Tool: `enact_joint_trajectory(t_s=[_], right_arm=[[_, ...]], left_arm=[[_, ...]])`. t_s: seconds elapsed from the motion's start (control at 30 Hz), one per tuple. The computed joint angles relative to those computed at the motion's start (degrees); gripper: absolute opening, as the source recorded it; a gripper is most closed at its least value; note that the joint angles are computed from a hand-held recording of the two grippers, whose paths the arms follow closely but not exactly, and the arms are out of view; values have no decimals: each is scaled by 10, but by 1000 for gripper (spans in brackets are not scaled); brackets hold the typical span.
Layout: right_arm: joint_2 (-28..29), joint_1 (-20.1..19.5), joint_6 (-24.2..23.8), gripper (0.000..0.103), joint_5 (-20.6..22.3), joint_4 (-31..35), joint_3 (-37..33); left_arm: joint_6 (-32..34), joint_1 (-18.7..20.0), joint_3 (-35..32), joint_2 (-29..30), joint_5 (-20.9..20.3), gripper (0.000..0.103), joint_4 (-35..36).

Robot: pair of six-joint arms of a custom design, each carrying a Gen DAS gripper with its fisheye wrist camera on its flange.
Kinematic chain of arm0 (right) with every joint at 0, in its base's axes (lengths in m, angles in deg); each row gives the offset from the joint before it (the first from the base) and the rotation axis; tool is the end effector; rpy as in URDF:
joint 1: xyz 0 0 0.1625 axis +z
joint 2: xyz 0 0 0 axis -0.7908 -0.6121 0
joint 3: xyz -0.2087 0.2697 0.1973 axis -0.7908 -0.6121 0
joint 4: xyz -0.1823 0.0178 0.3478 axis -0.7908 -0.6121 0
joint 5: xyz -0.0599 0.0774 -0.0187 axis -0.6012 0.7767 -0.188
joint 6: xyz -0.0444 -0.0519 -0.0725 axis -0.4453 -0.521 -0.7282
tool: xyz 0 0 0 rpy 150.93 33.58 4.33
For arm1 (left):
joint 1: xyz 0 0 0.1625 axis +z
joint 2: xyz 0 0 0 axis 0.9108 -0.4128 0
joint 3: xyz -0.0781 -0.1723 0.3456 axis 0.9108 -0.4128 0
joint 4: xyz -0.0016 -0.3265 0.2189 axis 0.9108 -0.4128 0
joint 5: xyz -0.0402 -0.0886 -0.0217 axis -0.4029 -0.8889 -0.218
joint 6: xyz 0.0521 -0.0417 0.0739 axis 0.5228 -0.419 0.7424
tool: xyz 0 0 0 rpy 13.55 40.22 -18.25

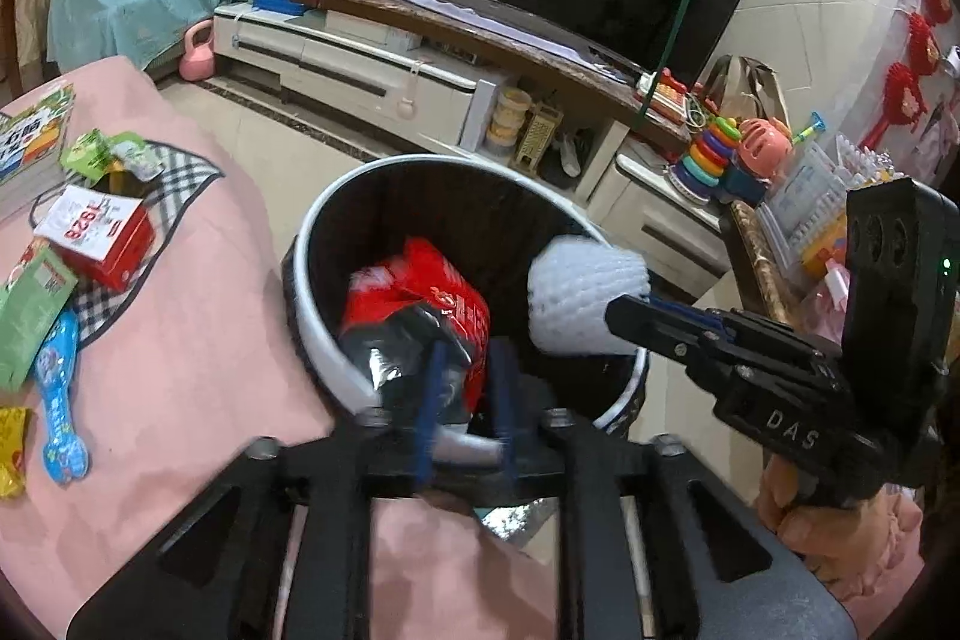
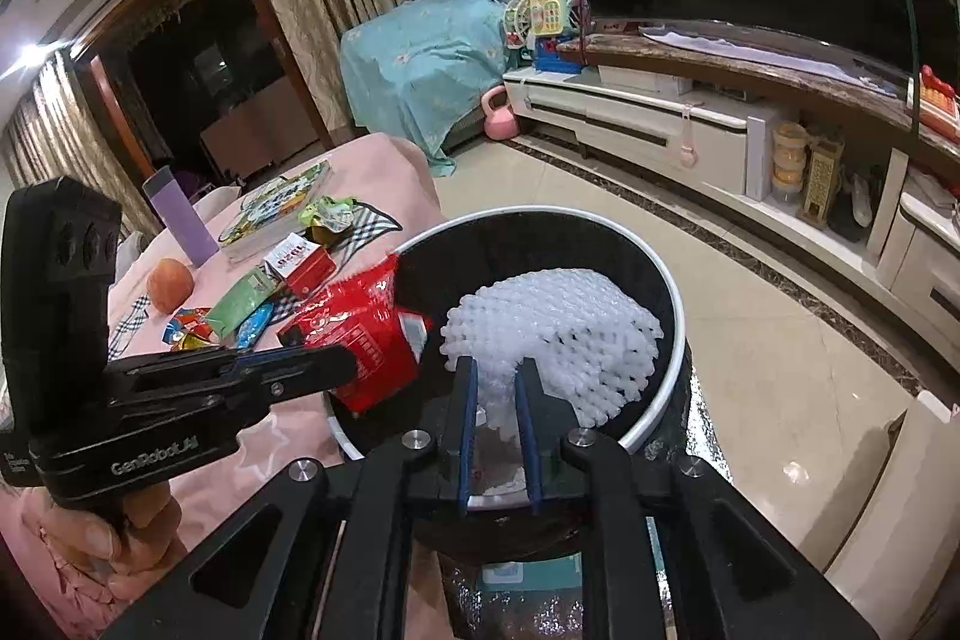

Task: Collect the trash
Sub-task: 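Carry red bag and foam net over the bin and release both, then move both open grippers back toward the red can and blue candy pack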

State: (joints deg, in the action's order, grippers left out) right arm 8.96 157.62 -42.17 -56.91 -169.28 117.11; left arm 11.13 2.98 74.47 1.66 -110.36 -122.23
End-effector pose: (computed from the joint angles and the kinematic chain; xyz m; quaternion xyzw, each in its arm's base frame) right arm 0.2922 -0.6565 -0.0300 0.2703 -0.9140 0.2690 0.1389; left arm -0.0549 -0.6381 0.2481 0.1620 0.9153 -0.3059 0.2058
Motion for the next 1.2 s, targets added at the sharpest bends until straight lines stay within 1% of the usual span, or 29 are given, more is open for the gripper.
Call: enact_joint_trajectory(t_s=[0.03,0.07,0.1,0.13,0.17,0.3,0.37,0.4,0.43,0.47,0.53,0.63,0.73,0.87,1.03,1.2], right_arm=[[0,-1,3,19,0,2,0],[-1,-2,8,21,-1,1,1],[0,-2,10,28,-1,2,0],[-1,-3,13,39,0,0,2],[-2,-3,13,42,0,-3,5],[-7,0,18,43,1,-21,19],[-9,1,25,47,6,-35,29],[-8,3,28,53,6,-40,30],[-8,4,31,62,7,-50,35],[-6,6,32,66,8,-61,40],[-3,11,36,78,11,-78,48],[2,20,41,86,14,-93,58],[7,30,43,90,20,-111,69],[14,41,49,94,28,-124,76],[27,52,72,95,35,-115,74],[43,66,74,96,35,-117,74]], left_arm=[[-2,1,4,-2,1,31,-4],[-3,1,5,-4,1,32,-4],[-6,2,7,-6,4,33,-2],[-8,3,10,-9,6,33,-2],[-11,3,15,-13,7,34,-3],[-18,4,49,-37,22,42,-28],[-17,2,66,-47,33,45,-45],[-17,2,78,-55,40,45,-56],[-21,1,90,-64,48,46,-64],[-24,2,99,-72,51,46,-70],[-32,3,116,-83,56,46,-82],[-36,5,145,-107,64,47,-100],[-32,5,174,-132,82,50,-121],[-45,15,201,-167,81,50,-128],[-53,23,231,-206,91,50,-137],[-62,35,261,-244,102,50,-152]])
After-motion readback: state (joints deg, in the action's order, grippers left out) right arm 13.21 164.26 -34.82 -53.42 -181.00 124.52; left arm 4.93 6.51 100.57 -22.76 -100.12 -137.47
